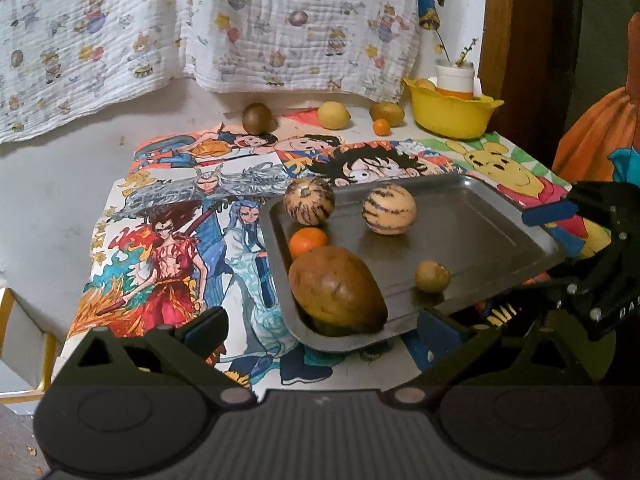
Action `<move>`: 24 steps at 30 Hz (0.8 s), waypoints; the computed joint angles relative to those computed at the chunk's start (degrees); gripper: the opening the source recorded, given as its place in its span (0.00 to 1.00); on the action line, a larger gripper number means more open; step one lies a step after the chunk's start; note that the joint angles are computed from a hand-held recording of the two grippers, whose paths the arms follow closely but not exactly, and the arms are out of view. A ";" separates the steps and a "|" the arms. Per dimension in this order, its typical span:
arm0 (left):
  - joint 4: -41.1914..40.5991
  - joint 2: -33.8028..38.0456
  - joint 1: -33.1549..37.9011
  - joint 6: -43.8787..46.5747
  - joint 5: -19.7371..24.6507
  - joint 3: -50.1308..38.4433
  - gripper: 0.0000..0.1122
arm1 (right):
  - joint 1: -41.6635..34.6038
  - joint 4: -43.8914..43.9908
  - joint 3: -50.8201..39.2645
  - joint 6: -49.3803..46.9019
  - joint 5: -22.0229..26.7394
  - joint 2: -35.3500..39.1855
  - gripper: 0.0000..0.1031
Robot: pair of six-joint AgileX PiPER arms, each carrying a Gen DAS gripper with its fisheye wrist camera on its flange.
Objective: Organize fruits
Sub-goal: 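Lift both tools from the tray and reach toward the fruits by the yellow bowl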
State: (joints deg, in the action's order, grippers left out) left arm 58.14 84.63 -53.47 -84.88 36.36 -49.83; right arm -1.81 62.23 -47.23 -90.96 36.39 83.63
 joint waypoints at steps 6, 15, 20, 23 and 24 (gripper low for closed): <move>-4.54 0.33 1.27 6.68 -0.25 -0.62 0.91 | -1.12 -4.03 -1.48 3.82 -1.73 0.96 0.99; -12.85 -0.26 5.33 19.11 -0.26 -2.97 0.91 | -3.30 -4.92 -4.89 6.59 -2.14 3.11 0.99; -18.85 0.29 8.76 28.63 1.03 -6.56 0.91 | -2.76 -6.45 -8.84 9.08 -2.29 5.73 0.99; -23.51 1.73 11.32 36.24 2.82 -10.28 0.91 | -2.42 -8.54 -12.36 10.86 -1.43 7.17 0.99; -24.26 2.30 11.89 37.73 3.40 -11.42 0.91 | -2.35 -9.24 -13.76 11.39 -1.08 7.74 0.99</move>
